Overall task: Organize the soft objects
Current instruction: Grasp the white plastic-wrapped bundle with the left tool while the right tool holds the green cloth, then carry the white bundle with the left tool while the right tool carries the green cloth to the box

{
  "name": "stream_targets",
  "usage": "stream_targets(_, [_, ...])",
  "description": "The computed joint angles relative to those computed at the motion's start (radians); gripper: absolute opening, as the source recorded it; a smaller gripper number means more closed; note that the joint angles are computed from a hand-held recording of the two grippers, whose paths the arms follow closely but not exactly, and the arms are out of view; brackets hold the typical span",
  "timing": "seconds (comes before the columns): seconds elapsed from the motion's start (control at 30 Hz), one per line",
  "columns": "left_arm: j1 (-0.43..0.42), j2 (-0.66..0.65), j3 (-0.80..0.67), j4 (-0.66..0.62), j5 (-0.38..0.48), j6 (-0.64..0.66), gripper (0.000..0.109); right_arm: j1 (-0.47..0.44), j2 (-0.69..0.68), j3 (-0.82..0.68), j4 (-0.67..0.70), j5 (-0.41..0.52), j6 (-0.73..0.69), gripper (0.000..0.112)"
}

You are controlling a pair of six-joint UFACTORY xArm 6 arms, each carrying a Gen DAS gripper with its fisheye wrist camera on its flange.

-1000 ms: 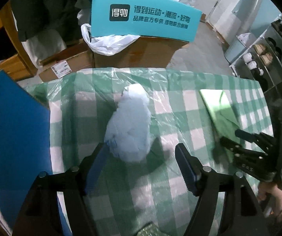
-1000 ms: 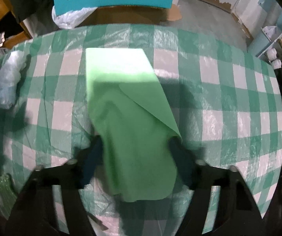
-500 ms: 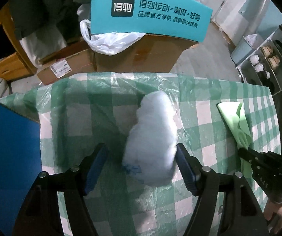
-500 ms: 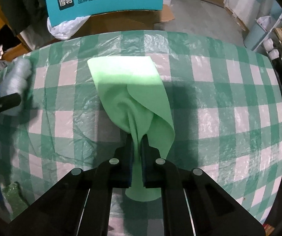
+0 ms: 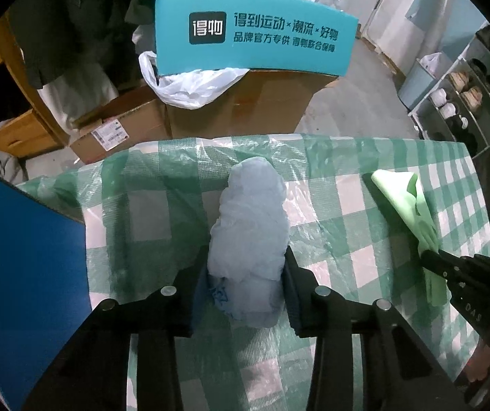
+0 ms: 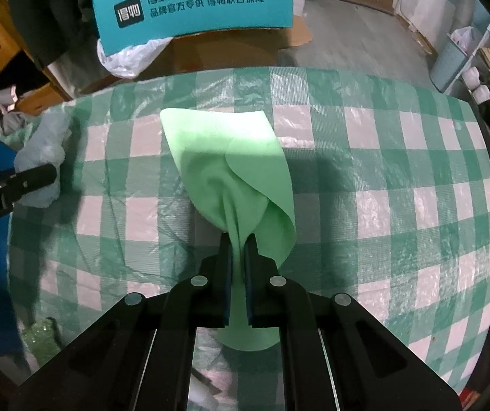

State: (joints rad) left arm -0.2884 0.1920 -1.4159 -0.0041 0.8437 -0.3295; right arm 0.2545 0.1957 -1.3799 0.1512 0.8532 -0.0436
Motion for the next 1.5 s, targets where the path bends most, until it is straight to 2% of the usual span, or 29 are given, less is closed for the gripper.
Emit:
stream_targets(0.4, [-0.03, -0.119, 0.084, 0.039, -0.03, 0.005, 0.039, 0.014, -0.067, 0.034, 0.027, -0.016, -0.006, 0.005])
stream_targets(1.0, [-0.05, -0.302, 0.206, 0.082, -0.021, -0.035, 0.039, 0.057, -0.23, 0.107, 0.082, -0.015, -0.025, 0.005])
stream_targets(1.5, [-0.074, -0.477, 0.298, 0.13, -0.001, -0.051, 0.039, 0.12, -0.318, 0.103, 0.099, 0.003, -0.027, 0.005])
